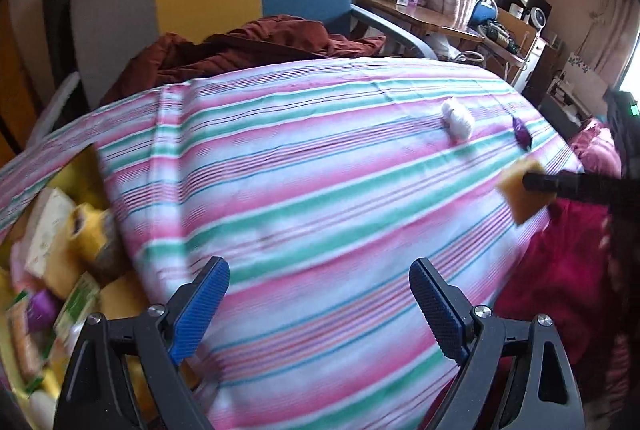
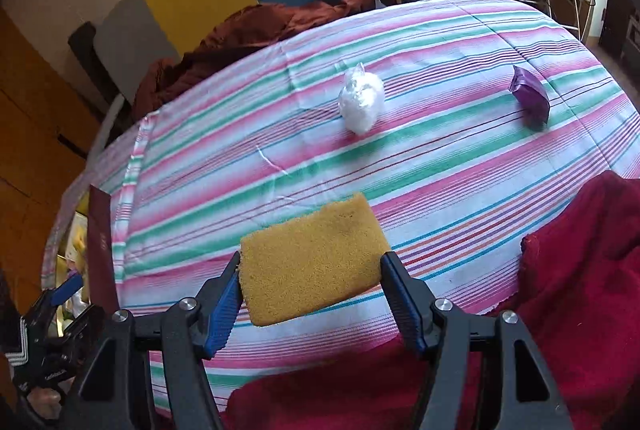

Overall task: Organize objects
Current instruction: 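Grasp a second white plastic bundle with the left gripper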

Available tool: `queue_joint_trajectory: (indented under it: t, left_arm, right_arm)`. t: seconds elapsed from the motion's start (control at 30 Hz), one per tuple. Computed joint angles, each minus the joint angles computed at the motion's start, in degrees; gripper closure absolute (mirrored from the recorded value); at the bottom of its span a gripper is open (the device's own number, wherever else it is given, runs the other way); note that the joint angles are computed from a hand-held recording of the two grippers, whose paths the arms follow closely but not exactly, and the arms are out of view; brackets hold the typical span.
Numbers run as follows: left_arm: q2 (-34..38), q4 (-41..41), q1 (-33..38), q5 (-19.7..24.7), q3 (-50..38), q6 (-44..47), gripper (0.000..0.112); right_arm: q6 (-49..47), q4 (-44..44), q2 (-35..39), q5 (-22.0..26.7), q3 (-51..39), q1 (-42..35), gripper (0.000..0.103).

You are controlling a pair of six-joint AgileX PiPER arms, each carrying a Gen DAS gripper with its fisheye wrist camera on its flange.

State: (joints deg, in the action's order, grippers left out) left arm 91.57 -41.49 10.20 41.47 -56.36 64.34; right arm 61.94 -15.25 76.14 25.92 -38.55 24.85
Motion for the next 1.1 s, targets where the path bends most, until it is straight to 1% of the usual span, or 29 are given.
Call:
queue_joint_trajectory:
  t: [0.03, 0.1, 0.17, 0.2, 0.23, 0.3, 0.33, 0.37, 0.4, 0.43, 0.47, 0.53, 0.57, 0.63, 0.7, 0.73, 0.8, 0.9, 0.97, 1.07, 1.1]
  left_arm:
    - [0.9, 0.6, -1.2, 0.5, -1.4, -1.9, 0.02]
    - [3.2, 1.6, -4.2, 1.6, -4.9, -5.9, 0.022]
    - [5.1, 2.0, -6.3, 2.7, -7.8, -8.2, 0.023]
    - [6.5, 2.5, -8.1, 3.1, -10.0, -10.0, 0.024]
    - [7.4, 2.9, -9.2, 3.5, -11.5, -11.3, 0.024]
    - [10.2, 3.6, -12.0, 4.2, -15.4, -13.4, 0.026]
    - [11.4, 4.3, -13.4, 4.0, -17.2, -14.7, 0.026]
    - [12.7, 5.2, -14.8, 4.1, -19.2, -16.1, 0.026]
    - [14.3, 5.8, -15.8, 5.0, -21.6, -17.1, 0.027]
    - [15.7, 6.3, -16.8, 5.6, -23.7, -18.0, 0.027]
    - [17.0, 7.0, -17.8, 6.1, -25.7, -19.1, 0.028]
    - [20.5, 8.6, -20.3, 7.5, -31.0, -21.6, 0.028]
    - [21.9, 8.9, -21.2, 8.3, -33.2, -22.4, 0.03]
    - [26.1, 8.8, -23.1, 11.5, -39.5, -24.9, 0.032]
    - [30.3, 8.1, -24.9, 14.7, -45.7, -27.1, 0.032]
    - [31.9, 8.4, -25.8, 15.4, -48.1, -28.0, 0.032]
    - [34.9, 10.0, -28.0, 16.1, -52.4, -30.4, 0.035]
    - [40.0, 11.7, -30.5, 19.1, -59.6, -33.8, 0.043]
    - [42.7, 13.5, -32.1, 19.7, -63.8, -36.1, 0.043]
    - [49.4, 15.9, -34.2, 24.3, -74.7, -40.9, 0.048]
    - [52.0, 16.4, -34.8, 26.6, -79.3, -42.6, 0.048]
  right_arm:
    - [-2.0, 1.4, 0.0, -1.3, 0.4, -0.7, 0.036]
    - [-11.8, 8.1, 0.7, -3.1, 0.2, -1.8, 0.036]
    - [-19.5, 13.6, 1.4, -2.5, -0.7, -2.5, 0.036]
    - [-21.7, 14.5, 2.4, -1.8, -1.7, -2.1, 0.036]
    - [-21.9, 13.8, 2.9, -1.0, -2.4, -1.5, 0.036]
    - [-23.0, 14.2, 3.1, -1.1, -2.6, -1.3, 0.036]
    - [-23.2, 14.8, 2.8, -1.6, -2.1, -1.5, 0.036]
    - [-21.3, 13.7, 2.5, -1.6, -1.8, -1.6, 0.036]
    - [-18.8, 12.1, 2.5, -0.8, -1.9, -1.3, 0.036]
    - [-15.9, 10.3, 4.2, 1.7, -3.4, -0.9, 0.036]
    - [-15.4, 9.8, 4.2, 1.9, -3.6, -0.7, 0.036]
    - [-10.7, 6.1, 5.5, 4.9, -5.2, 0.3, 0.036]
    - [-10.2, 5.8, 5.4, 4.9, -5.0, 0.4, 0.036]
    - [-8.2, 5.2, 4.7, 4.8, -4.3, 0.0, 0.036]
    - [-9.7, 7.2, 3.9, 3.4, -3.2, -1.1, 0.036]
    - [-10.6, 8.7, 3.1, 1.6, -2.0, -2.0, 0.036]
    - [-10.9, 9.5, 2.1, 0.3, -0.9, -2.4, 0.036]
    - [-11.8, 10.0, 1.9, -0.3, -0.7, -2.1, 0.036]
    - [-12.2, 10.3, 2.0, -0.3, -0.9, -2.1, 0.036]
    - [-13.3, 11.3, 2.0, -0.9, -0.7, -2.4, 0.036]
    - [-13.7, 11.7, 1.8, -1.5, -0.3, -2.6, 0.036]
